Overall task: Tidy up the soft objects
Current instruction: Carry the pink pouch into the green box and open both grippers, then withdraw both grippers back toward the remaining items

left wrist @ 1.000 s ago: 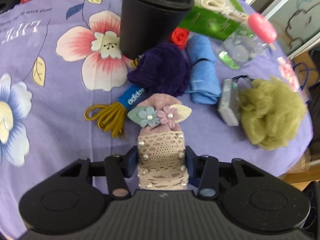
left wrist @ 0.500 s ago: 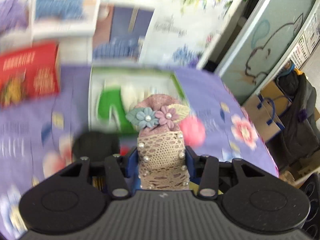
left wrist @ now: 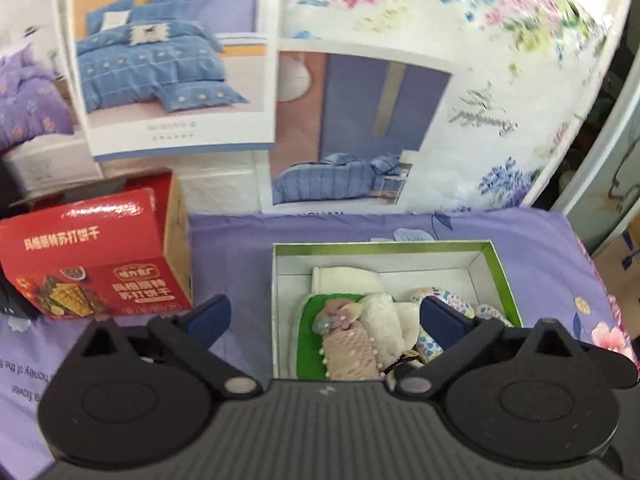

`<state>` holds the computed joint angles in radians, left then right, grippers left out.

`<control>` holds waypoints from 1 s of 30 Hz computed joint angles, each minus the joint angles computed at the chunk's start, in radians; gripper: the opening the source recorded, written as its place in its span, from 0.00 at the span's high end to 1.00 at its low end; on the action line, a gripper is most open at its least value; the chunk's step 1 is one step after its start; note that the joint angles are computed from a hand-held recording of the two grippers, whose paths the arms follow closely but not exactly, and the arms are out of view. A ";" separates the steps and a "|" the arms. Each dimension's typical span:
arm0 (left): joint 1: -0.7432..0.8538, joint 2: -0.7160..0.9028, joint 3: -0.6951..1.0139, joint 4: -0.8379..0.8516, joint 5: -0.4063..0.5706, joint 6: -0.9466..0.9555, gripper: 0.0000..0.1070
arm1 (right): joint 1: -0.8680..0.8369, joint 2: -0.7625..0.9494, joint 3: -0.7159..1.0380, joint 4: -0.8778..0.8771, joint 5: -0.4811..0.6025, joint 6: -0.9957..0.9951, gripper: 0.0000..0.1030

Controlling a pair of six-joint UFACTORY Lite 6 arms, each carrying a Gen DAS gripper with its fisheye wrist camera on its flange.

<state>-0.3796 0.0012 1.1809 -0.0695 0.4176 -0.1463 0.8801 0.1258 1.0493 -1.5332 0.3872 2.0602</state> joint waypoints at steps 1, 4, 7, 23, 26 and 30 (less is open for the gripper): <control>0.018 -0.020 -0.016 -0.043 -0.004 0.042 0.06 | 0.030 -0.050 -0.056 -0.038 0.028 0.059 0.67; 0.033 -0.111 -0.080 -0.065 0.004 0.066 0.06 | 0.059 -0.134 -0.135 -0.108 0.066 0.167 0.66; 0.007 -0.281 -0.203 -0.052 0.019 0.055 0.06 | 0.137 -0.262 -0.218 -0.059 0.131 0.148 0.66; -1.288 -0.790 -0.763 0.978 0.622 -1.526 0.05 | 1.308 -0.326 -0.499 0.544 1.114 0.616 0.65; -1.378 -0.742 -0.807 0.975 0.622 -1.665 0.05 | 1.449 -0.192 -0.452 0.703 1.172 0.786 0.65; -1.412 -0.705 -0.840 0.977 0.583 -1.758 0.05 | 1.556 -0.113 -0.419 0.850 1.183 0.916 0.65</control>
